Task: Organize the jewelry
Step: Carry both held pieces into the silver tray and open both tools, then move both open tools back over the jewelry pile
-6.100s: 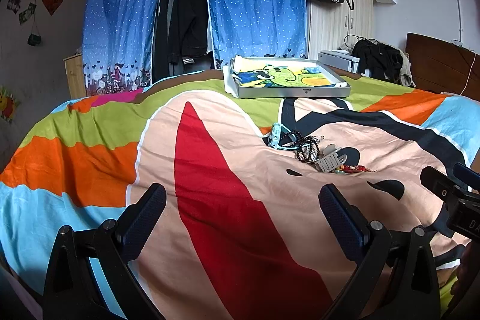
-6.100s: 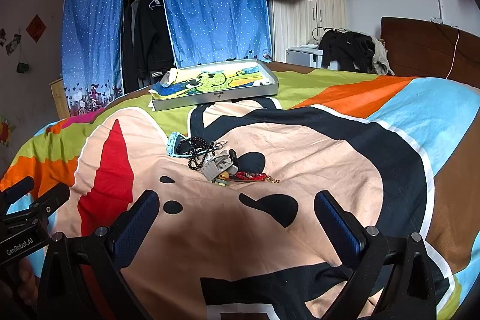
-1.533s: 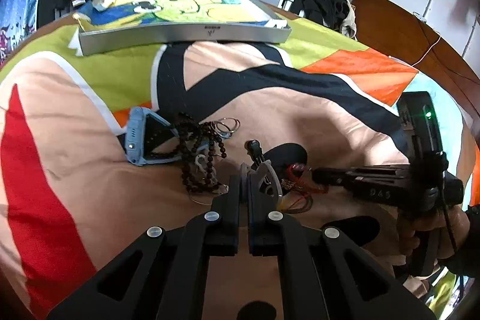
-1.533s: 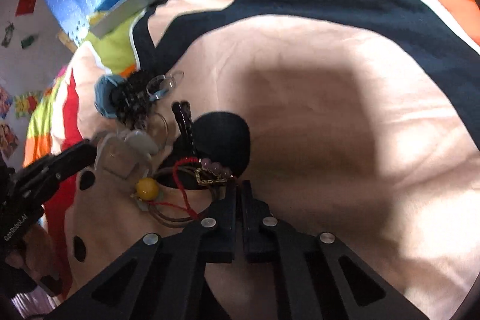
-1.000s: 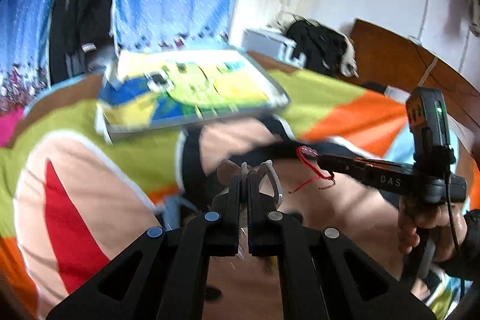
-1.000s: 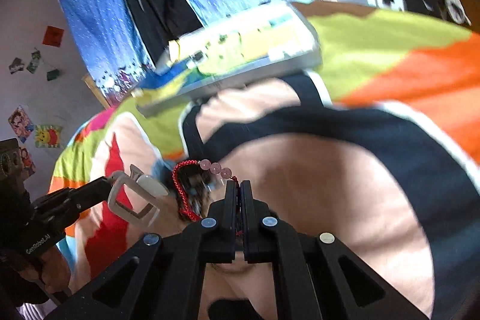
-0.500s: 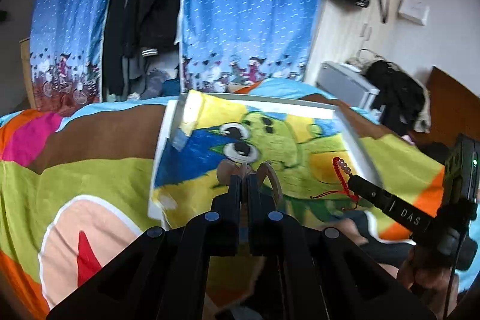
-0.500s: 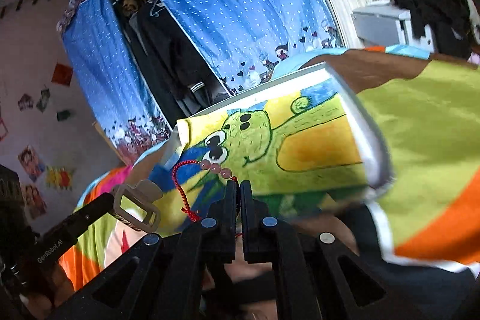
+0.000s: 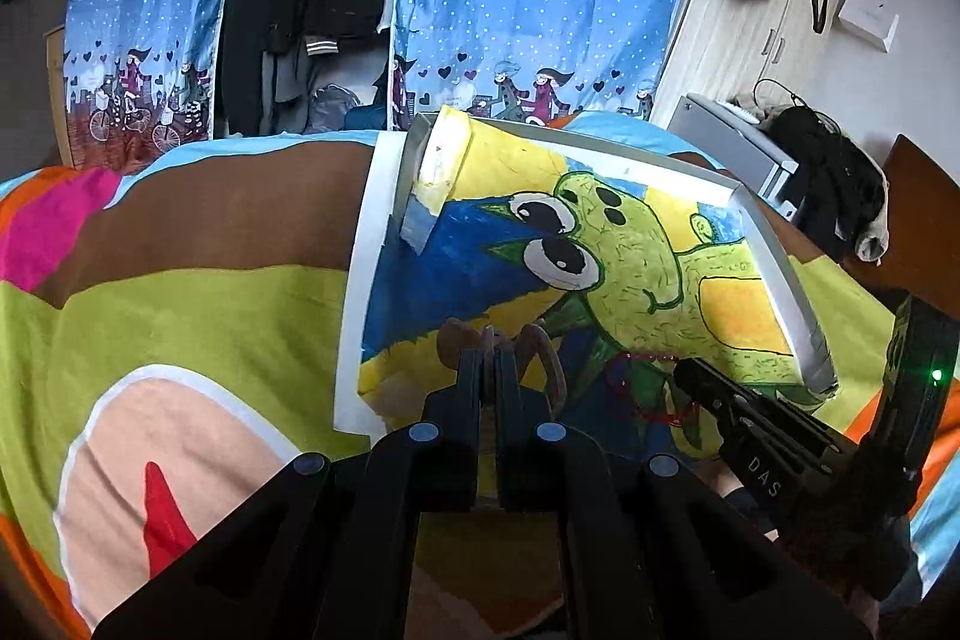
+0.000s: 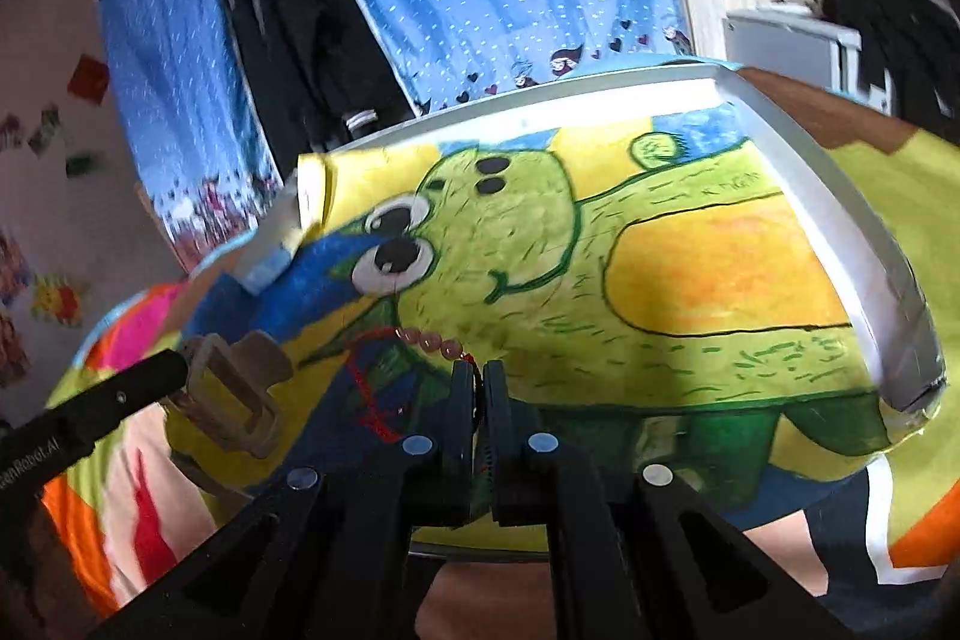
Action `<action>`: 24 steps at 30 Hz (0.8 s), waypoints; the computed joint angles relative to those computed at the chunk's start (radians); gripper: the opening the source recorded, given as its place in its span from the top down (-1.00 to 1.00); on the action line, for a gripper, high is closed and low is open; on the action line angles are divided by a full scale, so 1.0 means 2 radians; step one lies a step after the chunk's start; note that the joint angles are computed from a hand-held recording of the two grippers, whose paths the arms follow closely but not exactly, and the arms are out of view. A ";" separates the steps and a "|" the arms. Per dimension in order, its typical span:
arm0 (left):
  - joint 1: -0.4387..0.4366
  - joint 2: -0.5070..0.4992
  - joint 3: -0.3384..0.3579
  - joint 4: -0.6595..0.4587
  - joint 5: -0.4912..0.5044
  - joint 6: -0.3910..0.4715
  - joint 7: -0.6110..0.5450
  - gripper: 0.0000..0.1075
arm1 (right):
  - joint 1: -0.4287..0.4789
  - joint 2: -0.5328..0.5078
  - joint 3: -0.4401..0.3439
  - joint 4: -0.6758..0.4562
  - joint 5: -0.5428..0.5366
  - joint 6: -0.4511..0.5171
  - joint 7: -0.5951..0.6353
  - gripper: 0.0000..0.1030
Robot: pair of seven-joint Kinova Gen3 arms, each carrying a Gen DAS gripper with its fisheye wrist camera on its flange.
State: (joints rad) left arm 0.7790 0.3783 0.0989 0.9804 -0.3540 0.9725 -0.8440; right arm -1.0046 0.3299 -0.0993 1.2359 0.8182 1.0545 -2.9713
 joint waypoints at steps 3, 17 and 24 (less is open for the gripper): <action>0.006 0.006 -0.002 -0.015 -0.005 0.017 0.000 0.95 | -0.008 0.007 0.001 -0.007 0.008 0.010 0.006 0.86; 0.056 -0.020 -0.011 -0.002 -0.078 0.045 0.081 -0.53 | -0.060 -0.030 -0.017 0.029 0.109 0.092 -0.050 -0.47; 0.084 -0.074 0.012 0.068 -0.148 -0.005 0.147 -0.88 | -0.091 -0.065 -0.063 0.055 0.185 0.160 -0.099 -0.83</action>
State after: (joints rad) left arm 0.9479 0.2310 0.1226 1.1158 -0.6504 0.9618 -0.5503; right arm -1.1862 0.1996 -0.2259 1.3467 1.1880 1.3749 -3.1687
